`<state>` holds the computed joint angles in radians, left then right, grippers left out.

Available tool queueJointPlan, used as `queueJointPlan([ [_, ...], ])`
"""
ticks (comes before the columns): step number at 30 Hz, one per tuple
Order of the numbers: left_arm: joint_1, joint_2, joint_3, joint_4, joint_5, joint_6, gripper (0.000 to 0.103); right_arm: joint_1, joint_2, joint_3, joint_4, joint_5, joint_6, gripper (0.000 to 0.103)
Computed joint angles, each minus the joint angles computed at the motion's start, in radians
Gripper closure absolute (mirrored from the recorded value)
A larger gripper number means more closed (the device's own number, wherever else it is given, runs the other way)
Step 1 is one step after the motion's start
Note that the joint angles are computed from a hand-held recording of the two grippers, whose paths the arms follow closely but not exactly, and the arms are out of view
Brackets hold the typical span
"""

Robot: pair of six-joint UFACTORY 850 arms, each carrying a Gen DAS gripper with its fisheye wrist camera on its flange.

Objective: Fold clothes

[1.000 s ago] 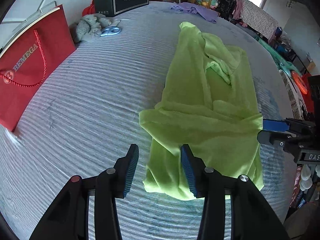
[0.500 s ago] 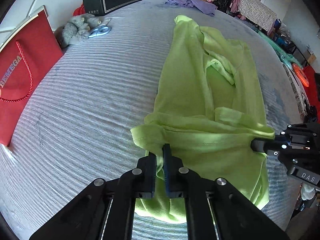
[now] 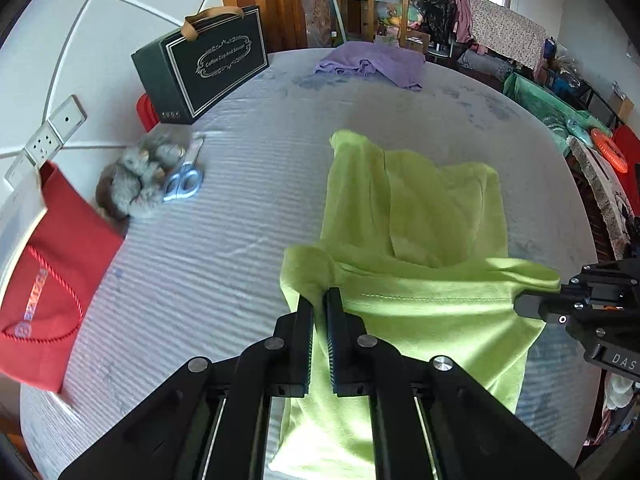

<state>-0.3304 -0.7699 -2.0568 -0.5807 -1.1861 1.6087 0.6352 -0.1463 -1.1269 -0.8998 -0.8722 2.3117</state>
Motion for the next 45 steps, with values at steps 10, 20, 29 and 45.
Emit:
queueJointPlan([
  [10,-0.228,-0.103,-0.157,0.068,0.052,-0.243,0.098,-0.182,0.321,0.354,-0.029,0.12,0.05,0.098],
  [20,-0.206,-0.185,-0.268,0.208,-0.13,-0.359,0.076,-0.244,0.402,0.461,0.016,0.309,-0.001,0.089],
  [29,-0.202,-0.126,-0.147,0.229,-0.108,-0.335,0.054,-0.203,0.404,0.46,0.033,0.238,0.03,0.068],
  [45,-0.212,-0.126,-0.095,0.239,-0.097,-0.377,0.096,-0.295,0.364,0.462,-0.012,0.391,-0.034,0.073],
])
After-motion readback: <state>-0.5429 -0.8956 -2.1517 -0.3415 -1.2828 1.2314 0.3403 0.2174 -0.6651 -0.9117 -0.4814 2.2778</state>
